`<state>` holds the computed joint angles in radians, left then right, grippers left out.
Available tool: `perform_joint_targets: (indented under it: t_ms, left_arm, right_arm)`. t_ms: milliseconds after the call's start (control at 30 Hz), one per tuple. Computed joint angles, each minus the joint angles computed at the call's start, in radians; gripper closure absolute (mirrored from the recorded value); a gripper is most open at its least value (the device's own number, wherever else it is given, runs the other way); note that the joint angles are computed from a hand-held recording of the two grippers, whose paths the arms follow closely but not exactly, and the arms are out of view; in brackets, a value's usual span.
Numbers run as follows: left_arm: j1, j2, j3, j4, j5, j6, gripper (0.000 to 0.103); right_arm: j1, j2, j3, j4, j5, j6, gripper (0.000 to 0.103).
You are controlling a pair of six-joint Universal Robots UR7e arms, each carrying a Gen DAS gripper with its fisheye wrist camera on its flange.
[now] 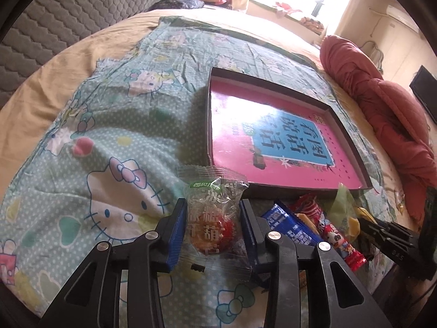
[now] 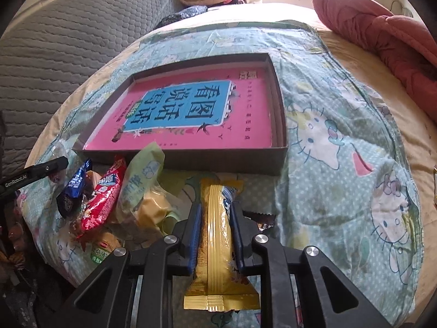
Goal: Organize snacks
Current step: 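Carry the round cake into the tray with the left tool while the right tool carries the wafer bar there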
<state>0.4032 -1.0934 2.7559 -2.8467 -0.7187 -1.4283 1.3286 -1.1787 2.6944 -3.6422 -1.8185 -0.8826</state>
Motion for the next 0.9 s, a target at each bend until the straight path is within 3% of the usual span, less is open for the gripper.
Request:
perform_joint_targets:
  t_ms: [233,433,633,900]
  left_arm:
    - [-0.036,-0.050,0.004,0.091,0.012,-0.052,0.063]
    - [-0.086,-0.103,0.009,0.163,0.025,-0.096,0.063]
    - [-0.106,-0.112,-0.008,0.165,0.044,-0.078,0.063]
    - [-0.064,-0.059,-0.050,0.089,0.061,0.012,0.063]
  right_arm:
    - [0.047,0.122,-0.003,-0.160,-0.085,-0.072,0.083]
    - [-0.022,-0.068,0.029,0.005,0.094,-0.036,0.084]
    - [-0.037,-0.134,0.034,0.041,0.172,-0.006,0.084]
    - [-0.011,-0.135,-0.005,0.059,0.219,0.022,0.084]
